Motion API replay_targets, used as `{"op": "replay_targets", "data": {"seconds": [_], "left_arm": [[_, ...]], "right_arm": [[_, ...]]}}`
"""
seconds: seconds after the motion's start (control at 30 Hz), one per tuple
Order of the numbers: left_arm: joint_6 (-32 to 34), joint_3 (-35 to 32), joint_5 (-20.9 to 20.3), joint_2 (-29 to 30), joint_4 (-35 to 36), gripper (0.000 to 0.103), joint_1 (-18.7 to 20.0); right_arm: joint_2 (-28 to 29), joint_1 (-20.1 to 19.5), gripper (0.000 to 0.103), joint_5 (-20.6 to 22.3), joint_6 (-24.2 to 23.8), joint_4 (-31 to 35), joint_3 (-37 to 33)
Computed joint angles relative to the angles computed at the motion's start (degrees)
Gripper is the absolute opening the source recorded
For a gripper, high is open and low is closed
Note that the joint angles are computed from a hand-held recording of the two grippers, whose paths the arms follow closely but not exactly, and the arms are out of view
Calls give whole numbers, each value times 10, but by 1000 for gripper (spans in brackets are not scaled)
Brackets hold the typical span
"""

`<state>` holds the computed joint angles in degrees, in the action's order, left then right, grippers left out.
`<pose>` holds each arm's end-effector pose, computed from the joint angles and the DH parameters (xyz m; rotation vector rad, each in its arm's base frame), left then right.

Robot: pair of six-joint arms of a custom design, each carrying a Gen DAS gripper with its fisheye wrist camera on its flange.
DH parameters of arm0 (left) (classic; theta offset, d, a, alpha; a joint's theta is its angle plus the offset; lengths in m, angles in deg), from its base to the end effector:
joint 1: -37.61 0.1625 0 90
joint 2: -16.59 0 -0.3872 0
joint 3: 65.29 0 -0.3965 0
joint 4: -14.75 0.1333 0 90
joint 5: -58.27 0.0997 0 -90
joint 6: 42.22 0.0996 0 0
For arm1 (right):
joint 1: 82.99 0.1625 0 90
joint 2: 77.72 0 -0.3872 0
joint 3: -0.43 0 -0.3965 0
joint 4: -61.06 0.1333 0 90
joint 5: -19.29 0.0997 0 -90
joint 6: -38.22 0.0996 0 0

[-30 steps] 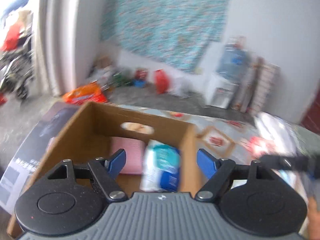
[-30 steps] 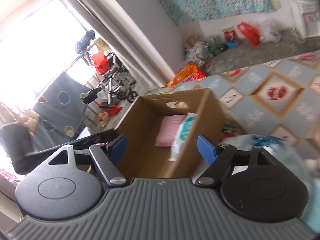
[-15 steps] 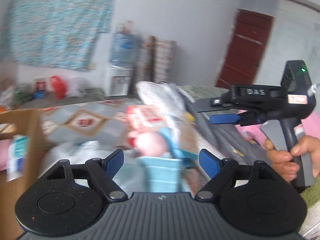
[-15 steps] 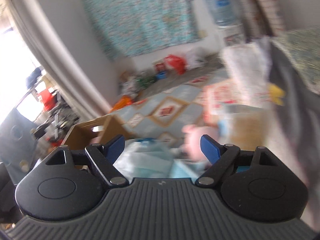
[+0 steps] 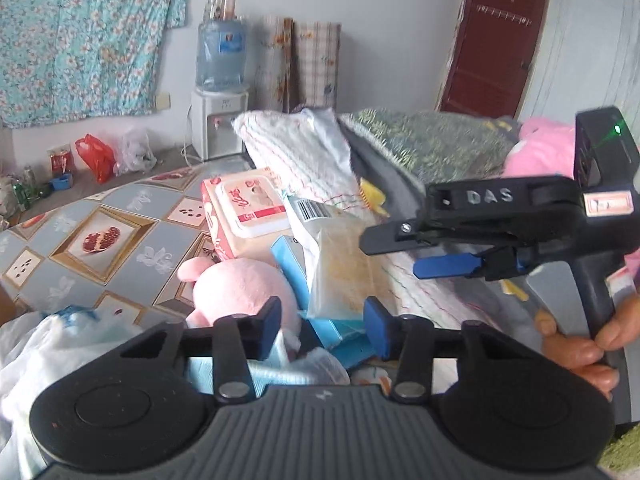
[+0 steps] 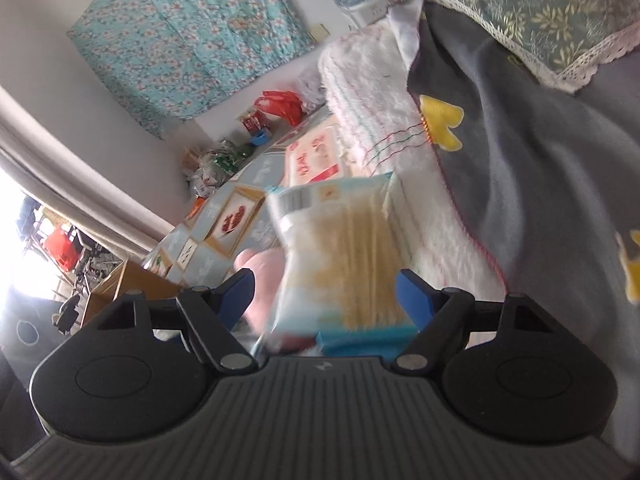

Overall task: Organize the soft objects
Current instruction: 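Grasp the clear bag of cotton swabs with the right tool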

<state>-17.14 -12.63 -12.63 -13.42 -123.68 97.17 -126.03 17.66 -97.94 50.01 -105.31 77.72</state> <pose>-0.2785 -0.8013 0.1621 1.1914 2.4917 -0.6526 0.2224 -0.7081 0.2730 -0.2996 -2.5750 1.2312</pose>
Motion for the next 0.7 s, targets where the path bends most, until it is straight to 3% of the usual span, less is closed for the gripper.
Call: {"op": "replay_targets", "data": {"seconds": [0.17, 0.37, 0.5, 0.7], "left_arm": [[-9, -80, 21, 59, 38, 43, -3], [-28, -180, 38, 123, 92, 27, 0], [-36, -190, 20, 129, 89, 11, 4], [-47, -149, -5, 91, 83, 7, 5]], "right_arm": [[39, -30, 76, 22, 10, 39, -75], [66, -53, 77, 63, 14, 68, -122], [72, -59, 77, 88, 8, 70, -129], [68, -49, 75, 114, 6, 68, -119]]}}
